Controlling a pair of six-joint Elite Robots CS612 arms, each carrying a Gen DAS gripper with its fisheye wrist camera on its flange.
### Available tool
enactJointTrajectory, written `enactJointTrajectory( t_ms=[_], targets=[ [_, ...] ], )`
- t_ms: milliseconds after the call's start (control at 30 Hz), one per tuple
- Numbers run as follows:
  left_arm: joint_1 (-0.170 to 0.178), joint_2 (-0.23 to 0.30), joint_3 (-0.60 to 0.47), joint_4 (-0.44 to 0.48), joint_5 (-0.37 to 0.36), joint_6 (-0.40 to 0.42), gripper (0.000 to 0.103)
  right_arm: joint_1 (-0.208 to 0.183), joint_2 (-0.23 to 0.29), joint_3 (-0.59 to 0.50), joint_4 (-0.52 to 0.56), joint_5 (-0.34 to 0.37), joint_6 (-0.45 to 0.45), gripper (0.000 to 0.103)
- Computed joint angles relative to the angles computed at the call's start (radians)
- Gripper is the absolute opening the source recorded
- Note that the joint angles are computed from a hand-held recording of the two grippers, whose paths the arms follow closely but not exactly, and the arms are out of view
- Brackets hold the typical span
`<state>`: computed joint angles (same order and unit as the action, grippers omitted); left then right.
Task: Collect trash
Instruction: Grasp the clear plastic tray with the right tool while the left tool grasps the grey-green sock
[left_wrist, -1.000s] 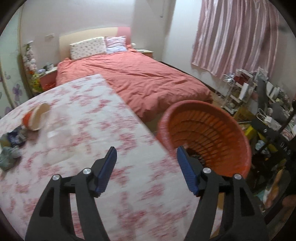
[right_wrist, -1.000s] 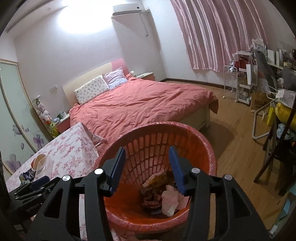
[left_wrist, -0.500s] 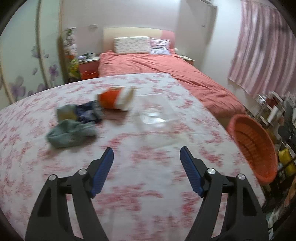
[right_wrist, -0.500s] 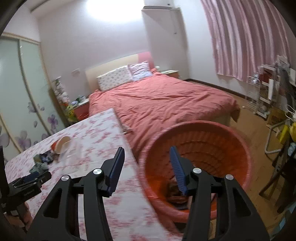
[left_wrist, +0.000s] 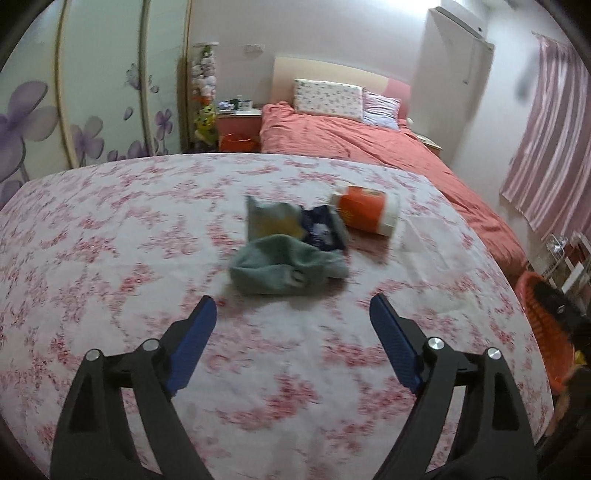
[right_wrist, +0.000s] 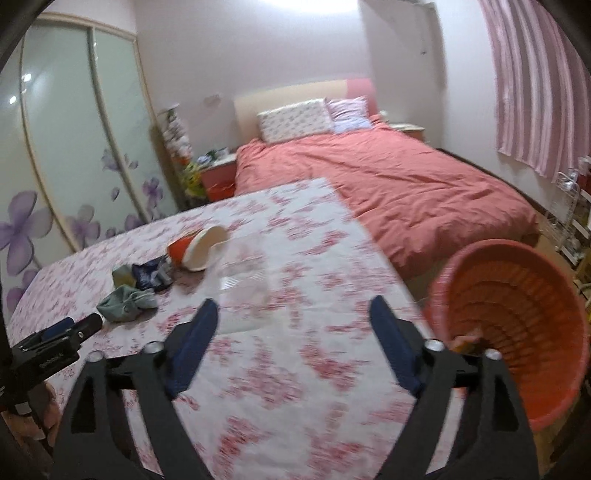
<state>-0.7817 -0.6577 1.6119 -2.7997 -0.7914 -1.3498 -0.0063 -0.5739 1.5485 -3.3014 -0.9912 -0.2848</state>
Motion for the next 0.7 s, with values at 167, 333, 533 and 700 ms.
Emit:
enactJointTrajectory(
  t_ms=[167,333,533,700],
  targets=[
    [0.012,-0.005,0.020,-0.025,-0.004,-0.009,0.087,0.047,0.029,-0.064,0.106,-0.055,-0.019,0.094],
    [0.025,0.001,0.019,-0.033,-0.019,0.001,0.089,0.082,0.057,-0.121,0.163,-0.116,-0.007,0.094],
    [0.037,0.006,0.013,-0.020,-0.043,0.005,0.089,0.109,0.070,-0.162,0.243,-0.167,-0.034,0.095],
    [0.047,0.011,0.005,-0.020,-0.060,0.018,0.089,0.114,0.072,-0.177,0.279,-0.174,-0.014,0.095]
  ],
)
